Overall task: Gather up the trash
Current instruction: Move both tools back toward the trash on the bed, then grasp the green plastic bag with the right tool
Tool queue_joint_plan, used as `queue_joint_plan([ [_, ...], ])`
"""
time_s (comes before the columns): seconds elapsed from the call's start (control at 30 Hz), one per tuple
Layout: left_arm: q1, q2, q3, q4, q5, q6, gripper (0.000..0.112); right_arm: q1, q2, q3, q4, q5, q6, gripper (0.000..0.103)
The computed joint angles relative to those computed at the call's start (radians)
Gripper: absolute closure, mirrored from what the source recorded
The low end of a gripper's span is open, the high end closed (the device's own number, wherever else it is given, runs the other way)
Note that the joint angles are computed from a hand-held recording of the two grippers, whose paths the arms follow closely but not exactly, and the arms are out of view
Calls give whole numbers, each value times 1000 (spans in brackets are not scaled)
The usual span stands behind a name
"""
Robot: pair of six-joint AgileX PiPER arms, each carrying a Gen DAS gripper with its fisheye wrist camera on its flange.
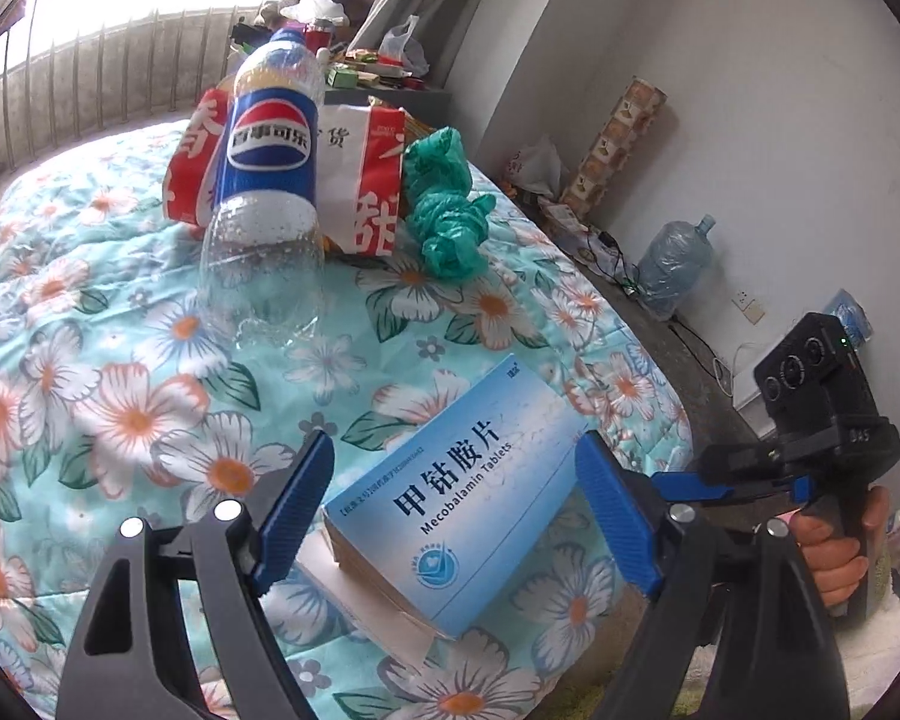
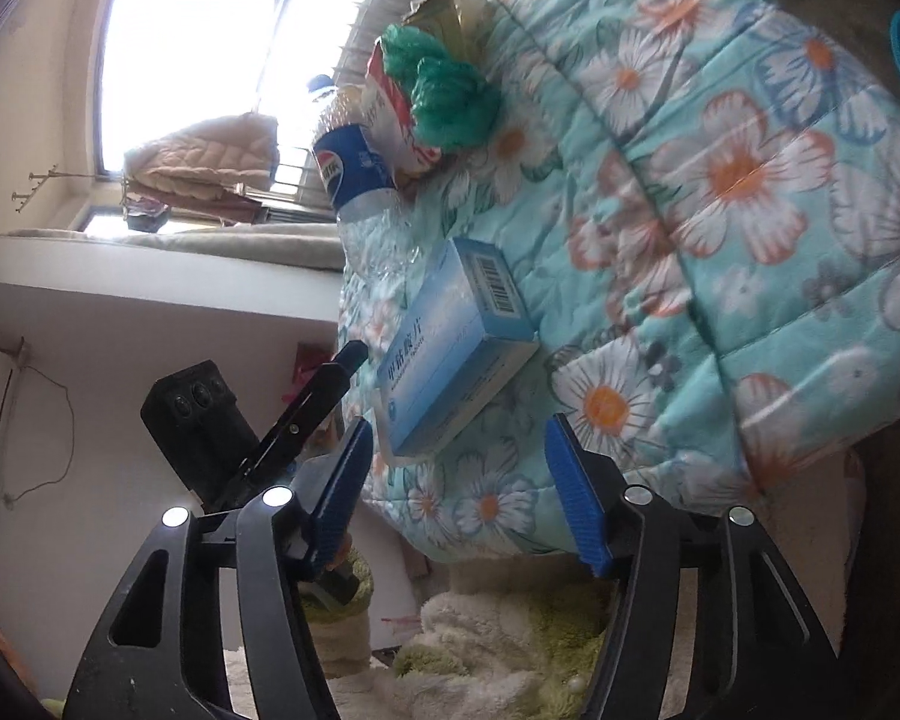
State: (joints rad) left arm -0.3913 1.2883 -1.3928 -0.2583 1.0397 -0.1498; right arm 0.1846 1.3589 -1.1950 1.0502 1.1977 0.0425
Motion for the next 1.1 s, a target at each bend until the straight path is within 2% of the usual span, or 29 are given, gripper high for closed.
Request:
queue_joint_plan([
  [0.17, 66, 13, 50, -111, -9, 94, 32, 53, 98, -45, -1, -26, 35, 70],
  [0.27, 83, 10, 80, -155, -9, 123, 32, 54, 159, -80, 18, -39, 31, 79],
  [0.47, 54, -20, 104, -225, 25, 167, 32, 56, 254, -213, -10, -54, 44, 80],
  [0.57, -26, -17, 77, -98, 18, 68, 32, 60, 276, -263, -32, -40, 44, 80],
  [0.6, -52, -9, 61, -44, 19, 20, 30, 68, 282, -283, -53, -38, 53, 79],
  [0.67, -85, 15, 32, 24, 25, -43, 29, 74, 274, -326, -137, -28, 93, 62],
  [0.77, -84, 46, 4, 12, 24, -41, 29, 49, 239, -346, -204, -41, 119, 47],
  [0.93, -103, 121, -72, 46, 68, -70, 27, 16, 265, -494, -279, -19, 157, 32],
  [1.03, -128, 148, -93, 88, 78, -101, 27, 40, 342, -644, -334, -12, 171, 26],
  [1.1, -140, 154, -90, 102, 73, -110, 27, 75, 419, -759, -386, 1, 206, 26],
])
